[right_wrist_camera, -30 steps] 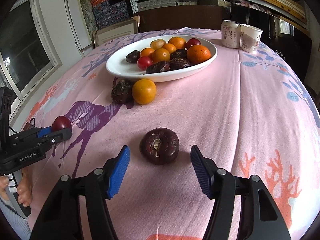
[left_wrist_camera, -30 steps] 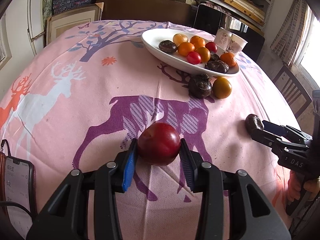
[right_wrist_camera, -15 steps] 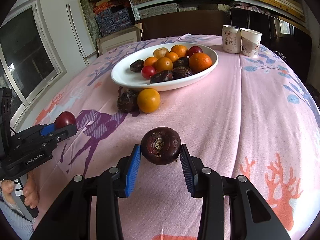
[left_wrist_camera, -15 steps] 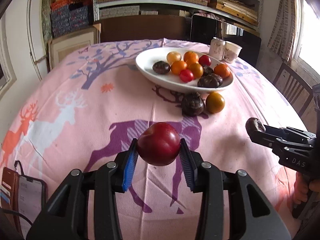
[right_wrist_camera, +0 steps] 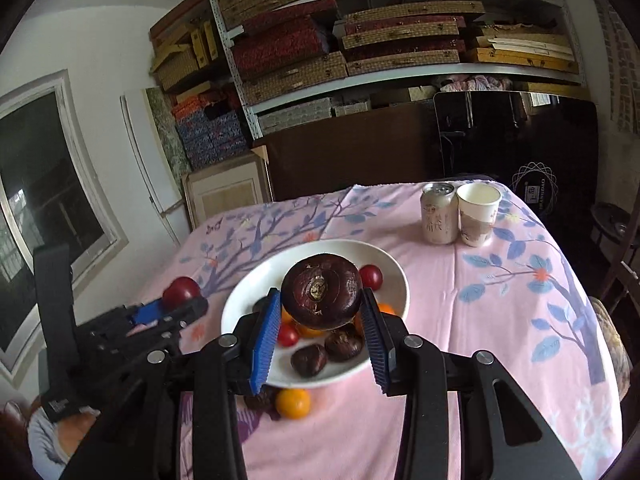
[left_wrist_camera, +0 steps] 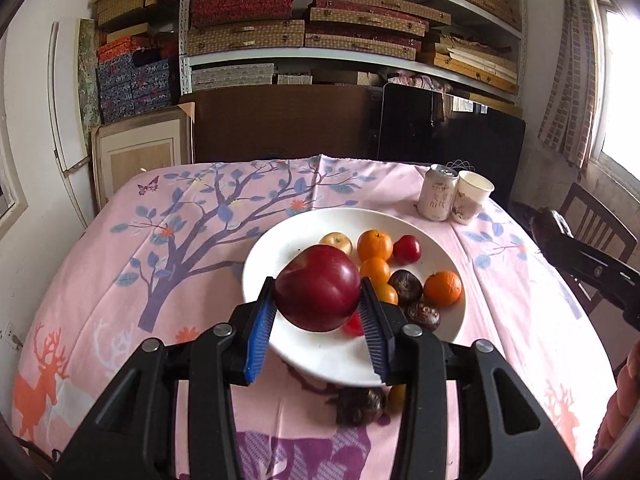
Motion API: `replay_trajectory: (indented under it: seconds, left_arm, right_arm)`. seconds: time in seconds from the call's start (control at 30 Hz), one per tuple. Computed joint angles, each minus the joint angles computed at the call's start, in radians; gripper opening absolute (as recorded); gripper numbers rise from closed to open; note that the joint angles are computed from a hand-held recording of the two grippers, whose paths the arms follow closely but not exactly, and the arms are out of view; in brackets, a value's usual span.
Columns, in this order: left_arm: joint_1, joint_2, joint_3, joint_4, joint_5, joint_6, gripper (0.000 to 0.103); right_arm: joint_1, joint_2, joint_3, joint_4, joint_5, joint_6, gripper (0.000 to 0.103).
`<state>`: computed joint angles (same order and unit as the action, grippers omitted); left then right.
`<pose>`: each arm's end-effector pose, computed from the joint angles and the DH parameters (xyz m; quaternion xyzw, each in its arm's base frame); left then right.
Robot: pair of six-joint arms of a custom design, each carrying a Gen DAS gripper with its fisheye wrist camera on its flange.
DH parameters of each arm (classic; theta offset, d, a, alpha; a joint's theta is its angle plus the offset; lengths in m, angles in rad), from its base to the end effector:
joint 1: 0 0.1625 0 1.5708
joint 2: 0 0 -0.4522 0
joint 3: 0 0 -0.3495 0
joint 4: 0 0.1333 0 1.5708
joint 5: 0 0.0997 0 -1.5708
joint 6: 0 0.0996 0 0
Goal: Organize fruits
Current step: 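Place the plum on the plate with the left tool while the right tool places its brown fruit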
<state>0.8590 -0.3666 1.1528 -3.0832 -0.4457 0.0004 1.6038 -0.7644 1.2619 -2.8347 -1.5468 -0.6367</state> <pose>-0.3354 -0.7304 0.1114 0.0981 0.8072 -0.4553 0.3627 0.1612 -0.7695 0.3061 0.3090 -0.8744 0.3603 0.1005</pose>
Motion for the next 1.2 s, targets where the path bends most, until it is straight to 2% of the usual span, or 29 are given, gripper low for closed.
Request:
replay_trajectory:
  seconds: [0.13,0.27,0.4,0.43,0.53,0.6,0.67,0.7,0.77,0.87,0.93,1.0,1.1,1.2]
  left_arm:
    - [0.036,0.047,-0.070,0.053,-0.004,0.002,0.040]
    - [0.074,0.049,-0.076,0.196,-0.043,-0.088,0.040]
    - [0.086,0.064,-0.091,0.215,-0.048,-0.101,0.045]
    - [0.083,0.067,-0.087,0.194,-0.041,-0.084,0.053]
    - [0.064,0.079,-0.070,0.070,0.013,0.001,0.074]
    - [0.049,0.074,-0.043,-0.028,0.035,0.061,0.079]
    - [0.035,0.064,-0.010,-0.107,0.058,0.085,0.090]
    - [0.030,0.058,0.011,-0.145,0.069,0.087,0.092]
    - [0.023,0.038,0.067,-0.164,0.087,0.049,0.094]
    - [0.018,0.002,0.156,-0.071,0.131,-0.086,0.095]
    - [0.013,-0.018,0.203,0.023,0.170,-0.200,0.095]
    - [0.006,-0.031,0.239,0.050,0.176,-0.253,0.096]
    - [-0.004,-0.037,0.276,0.035,0.173,-0.265,0.098]
    - [-0.009,-0.025,0.274,0.024,0.158,-0.229,0.098]
  right_arm:
    - [0.006,0.096,-0.111,0.059,-0.011,0.027,0.041]
    - [-0.001,0.188,-0.209,0.152,-0.099,0.028,0.041]
    - [-0.007,0.224,-0.252,0.209,-0.133,0.031,0.044]
    - [-0.008,0.219,-0.238,0.181,-0.130,0.035,0.051]
    - [-0.011,0.177,-0.174,0.099,-0.081,0.039,0.053]
    - [-0.015,0.129,-0.113,0.044,-0.031,0.034,0.057]
    - [-0.025,0.073,-0.023,-0.039,0.019,0.028,0.068]
    - [-0.030,0.049,0.028,-0.097,0.033,0.019,0.072]
    - [-0.041,0.019,0.106,-0.195,0.039,-0.002,0.076]
    - [-0.068,-0.013,0.222,-0.295,0.010,-0.036,0.083]
    - [-0.073,-0.018,0.258,-0.307,-0.048,-0.057,0.085]
    - [-0.076,-0.025,0.282,-0.311,-0.060,-0.073,0.087]
    - [-0.080,-0.030,0.309,-0.370,-0.052,-0.079,0.098]
    - [-0.084,-0.030,0.311,-0.391,-0.064,-0.066,0.099]
